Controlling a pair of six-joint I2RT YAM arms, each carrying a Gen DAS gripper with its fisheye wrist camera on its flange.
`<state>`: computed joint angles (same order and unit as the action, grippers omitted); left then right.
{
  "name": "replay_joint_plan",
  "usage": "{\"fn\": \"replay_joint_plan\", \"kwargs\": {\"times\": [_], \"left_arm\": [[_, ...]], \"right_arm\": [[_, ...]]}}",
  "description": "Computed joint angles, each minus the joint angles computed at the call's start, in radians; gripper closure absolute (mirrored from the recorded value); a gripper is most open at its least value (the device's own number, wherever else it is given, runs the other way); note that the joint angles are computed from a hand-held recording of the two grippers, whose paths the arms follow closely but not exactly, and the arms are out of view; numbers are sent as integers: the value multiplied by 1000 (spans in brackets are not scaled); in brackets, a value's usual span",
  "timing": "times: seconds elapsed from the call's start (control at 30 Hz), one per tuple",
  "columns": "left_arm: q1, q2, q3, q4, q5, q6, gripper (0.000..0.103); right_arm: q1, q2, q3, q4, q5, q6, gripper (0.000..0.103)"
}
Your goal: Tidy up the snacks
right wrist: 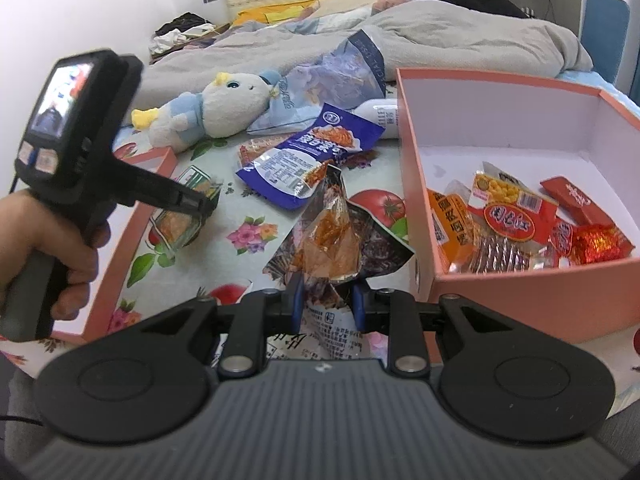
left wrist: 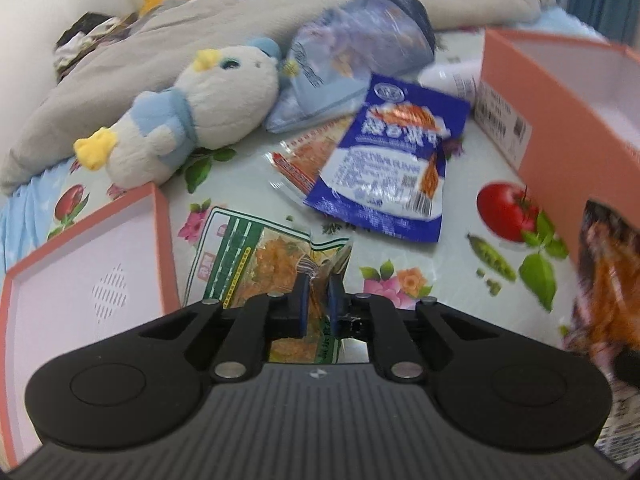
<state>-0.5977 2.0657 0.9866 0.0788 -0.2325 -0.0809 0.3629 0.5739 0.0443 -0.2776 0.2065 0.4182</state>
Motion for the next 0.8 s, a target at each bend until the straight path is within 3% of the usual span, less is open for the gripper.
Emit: {"fn": "replay_joint_plan", "kwargs": {"times": [0.43, 0.8], "left_arm": [[19, -277, -183, 5, 67, -188, 92], [-26, -486, -262, -56, 90, -310, 92]], "right_arm": [[-10, -29, 114, -113, -6, -72, 76], [-35, -98, 218, -267, 8, -121, 76]]}}
